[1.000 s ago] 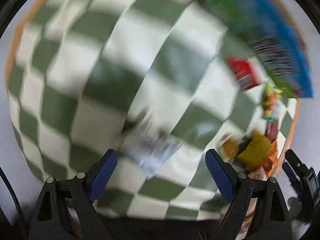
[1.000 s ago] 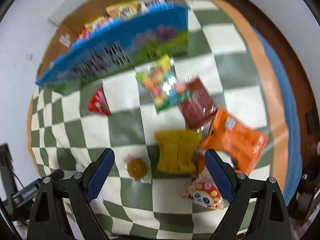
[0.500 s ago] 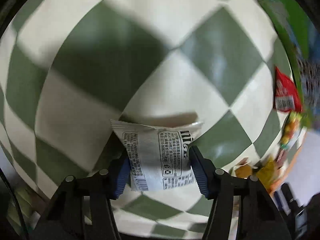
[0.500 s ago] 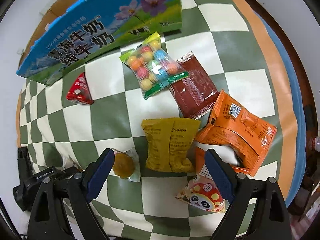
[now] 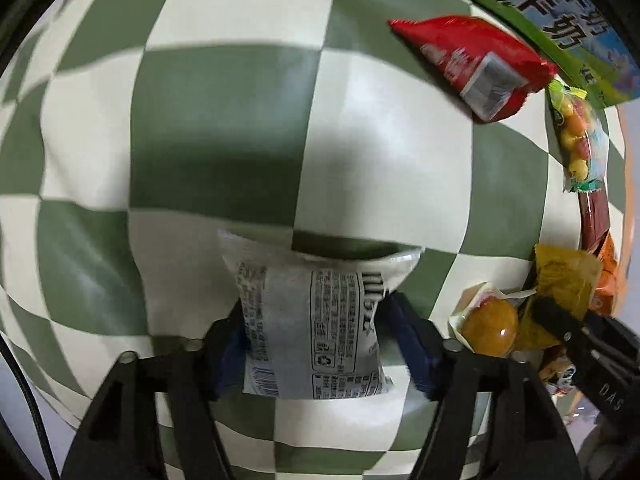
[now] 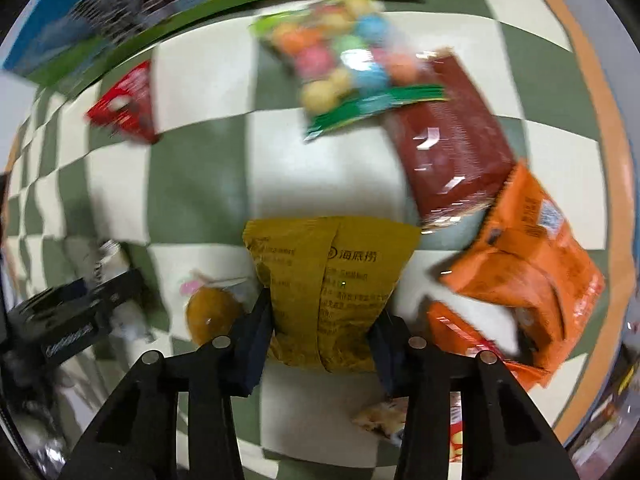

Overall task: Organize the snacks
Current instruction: 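Grasp the white wrapper with left tool while right tool grasps yellow bag, then carry both packets over the box and release them inside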

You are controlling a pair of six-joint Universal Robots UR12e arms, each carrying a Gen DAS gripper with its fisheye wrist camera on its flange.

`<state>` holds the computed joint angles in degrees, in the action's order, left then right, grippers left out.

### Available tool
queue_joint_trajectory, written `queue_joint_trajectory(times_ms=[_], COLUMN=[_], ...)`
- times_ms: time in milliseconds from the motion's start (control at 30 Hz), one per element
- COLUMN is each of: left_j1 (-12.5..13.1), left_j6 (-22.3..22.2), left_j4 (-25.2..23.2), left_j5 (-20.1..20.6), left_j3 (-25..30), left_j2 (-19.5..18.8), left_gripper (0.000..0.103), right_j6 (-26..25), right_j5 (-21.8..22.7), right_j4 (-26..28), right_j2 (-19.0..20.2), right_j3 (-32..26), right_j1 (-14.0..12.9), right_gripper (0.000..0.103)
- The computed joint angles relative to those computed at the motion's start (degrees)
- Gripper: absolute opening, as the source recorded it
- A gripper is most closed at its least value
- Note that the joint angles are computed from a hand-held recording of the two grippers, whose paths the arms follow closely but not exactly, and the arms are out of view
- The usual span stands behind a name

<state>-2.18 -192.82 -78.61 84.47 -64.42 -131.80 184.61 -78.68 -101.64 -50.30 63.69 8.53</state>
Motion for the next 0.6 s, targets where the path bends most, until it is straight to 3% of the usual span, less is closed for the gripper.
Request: queue_joint_trajectory(times_ms=[200, 300, 467, 600], left_j1=[-0.15, 0.56, 0.58, 0.39], left_j6=[-2.32, -2.82, -1.46, -1.13], left_j4=[-0.66, 1.73, 3.11, 3.91], left_j5=[0.17, 1.72, 3.41, 3.26], left_j3=[0.63, -3.04, -4.47, -5.13], left_j2=[-0.29, 2.27, 4.12, 5.53], left_gripper=[0.072, 0.055, 0.048, 0.048], right_j6=[2.28, 2.84, 2.16, 2.49], right_j5=[1.61, 1.19, -0.3, 1.24], right_j4=[0.36, -0.11, -2.3, -3.94], right_j2=[0.35, 0.5, 0.02, -1.41], right_j3=[0.08, -0.04, 1.2, 2.92], right_j1=[-0.31, -0.22, 0.28, -0.11], right_gripper=[0.06, 0.06, 0.044, 0.042])
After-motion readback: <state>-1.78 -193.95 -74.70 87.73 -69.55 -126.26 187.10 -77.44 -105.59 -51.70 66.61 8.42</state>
